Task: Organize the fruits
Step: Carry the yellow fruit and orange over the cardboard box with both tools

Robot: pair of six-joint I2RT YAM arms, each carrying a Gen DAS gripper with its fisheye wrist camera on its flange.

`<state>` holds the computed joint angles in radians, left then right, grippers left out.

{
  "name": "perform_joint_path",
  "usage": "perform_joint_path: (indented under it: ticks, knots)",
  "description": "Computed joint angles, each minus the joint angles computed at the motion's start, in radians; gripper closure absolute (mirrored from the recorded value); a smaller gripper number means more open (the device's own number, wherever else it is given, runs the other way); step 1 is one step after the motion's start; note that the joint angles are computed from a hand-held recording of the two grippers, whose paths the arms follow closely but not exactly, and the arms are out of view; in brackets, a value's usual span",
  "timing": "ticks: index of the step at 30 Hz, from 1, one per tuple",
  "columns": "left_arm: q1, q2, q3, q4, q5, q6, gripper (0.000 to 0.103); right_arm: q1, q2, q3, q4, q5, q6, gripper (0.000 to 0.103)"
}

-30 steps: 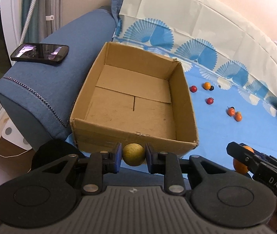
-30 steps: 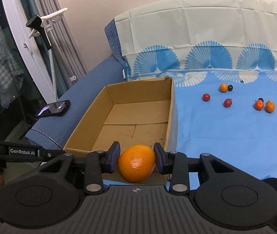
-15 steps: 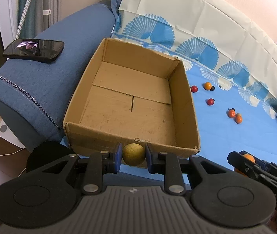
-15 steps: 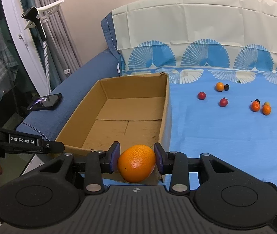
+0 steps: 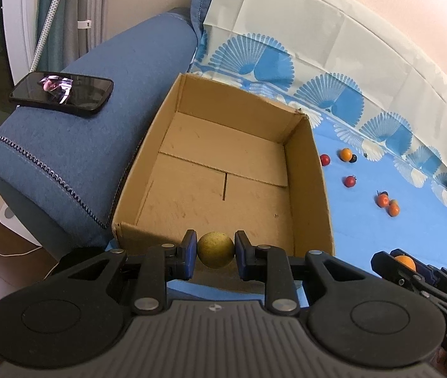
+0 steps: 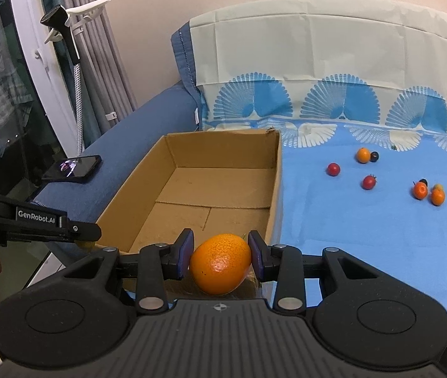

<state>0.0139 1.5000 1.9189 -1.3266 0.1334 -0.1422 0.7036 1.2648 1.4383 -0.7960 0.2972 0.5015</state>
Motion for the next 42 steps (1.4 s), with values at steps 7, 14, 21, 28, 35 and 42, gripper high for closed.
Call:
perform_joint_path:
  ticks: [7,14,21,28,35,42]
  knots:
    - [-0.010,0.060,0.043,0.011,-0.017,0.004,0.075,-0.033,0.064,0.023,0.033,-0.039,-0.035,0.063]
    - [-0.025,0.171,0.107,0.030,-0.054,0.015,0.075,-0.080,0.147,0.036,0.074,-0.081,-0.052,0.063]
    - [-0.041,0.273,0.168,0.050,-0.080,0.025,0.075,-0.117,0.234,0.058,0.120,-0.124,-0.088,0.063]
    - [-0.047,0.359,0.219,0.061,-0.108,0.038,0.075,-0.146,0.315,0.091,0.151,-0.163,-0.113,0.063]
    - [-0.053,0.429,0.239,0.074,-0.135,0.052,0.075,-0.165,0.394,0.136,0.163,-0.194,-0.137,0.063]
    - [-0.053,0.470,0.226,0.089,-0.154,0.065,0.075,-0.169,0.450,0.161,0.158,-0.216,-0.160,0.063]
